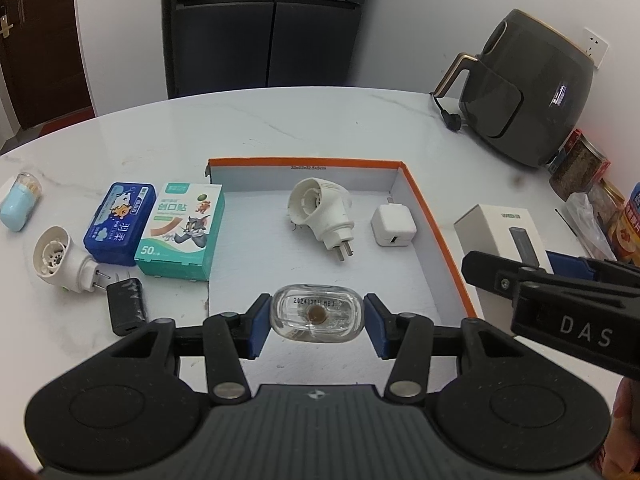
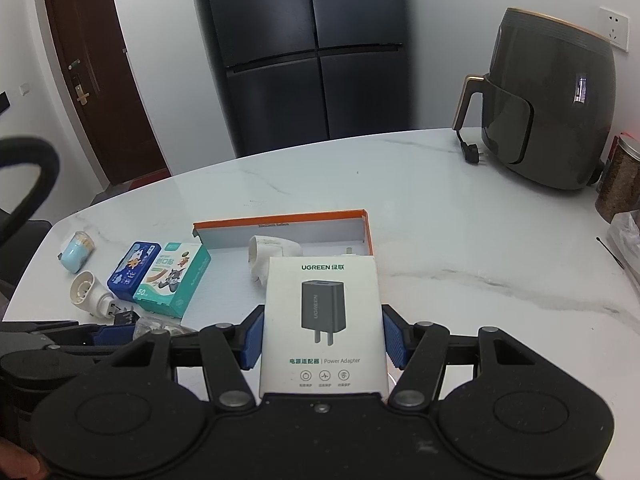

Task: Organize rigid objects

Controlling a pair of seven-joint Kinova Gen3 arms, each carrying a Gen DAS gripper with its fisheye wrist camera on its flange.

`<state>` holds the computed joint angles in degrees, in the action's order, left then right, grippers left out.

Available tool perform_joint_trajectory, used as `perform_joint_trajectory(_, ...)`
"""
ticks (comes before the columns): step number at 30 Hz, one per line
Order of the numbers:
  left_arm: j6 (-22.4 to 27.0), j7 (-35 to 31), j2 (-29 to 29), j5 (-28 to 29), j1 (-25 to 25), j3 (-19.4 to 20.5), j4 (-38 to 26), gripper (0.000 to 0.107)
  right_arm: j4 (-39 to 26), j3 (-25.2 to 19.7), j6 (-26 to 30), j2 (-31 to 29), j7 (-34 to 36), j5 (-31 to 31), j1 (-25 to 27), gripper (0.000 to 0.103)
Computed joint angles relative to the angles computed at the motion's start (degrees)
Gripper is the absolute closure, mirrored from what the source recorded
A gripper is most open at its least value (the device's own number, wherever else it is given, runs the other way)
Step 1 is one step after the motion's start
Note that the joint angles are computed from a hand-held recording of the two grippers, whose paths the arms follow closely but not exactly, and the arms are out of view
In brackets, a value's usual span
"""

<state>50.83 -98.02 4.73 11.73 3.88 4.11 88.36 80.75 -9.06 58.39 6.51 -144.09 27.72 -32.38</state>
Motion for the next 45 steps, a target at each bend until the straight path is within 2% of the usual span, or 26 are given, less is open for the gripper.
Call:
perform_joint_trajectory(33, -0.4, 0.5, 5.1, 0.6, -0.2, 0.6, -1.9, 0.058, -4.4, 3.5, -2.2, 7.0, 10.7, -7.7, 2.3, 0.031)
perform_joint_trajectory(40, -1.2, -0.1, 5.6, 1.8, -0.2, 1.0, -2.0, 0.058, -2.4, 4.2, -3.4, 5.3, 8.3, -5.3, 1.5, 0.029)
perform_joint_trajectory(45, -2.7, -2.2, 6.0, 4.7, -0.8, 1.6, -1.6, 0.058, -0.5, 3.9, -2.9, 3.1, 4.5, -2.7, 1.4, 0.027)
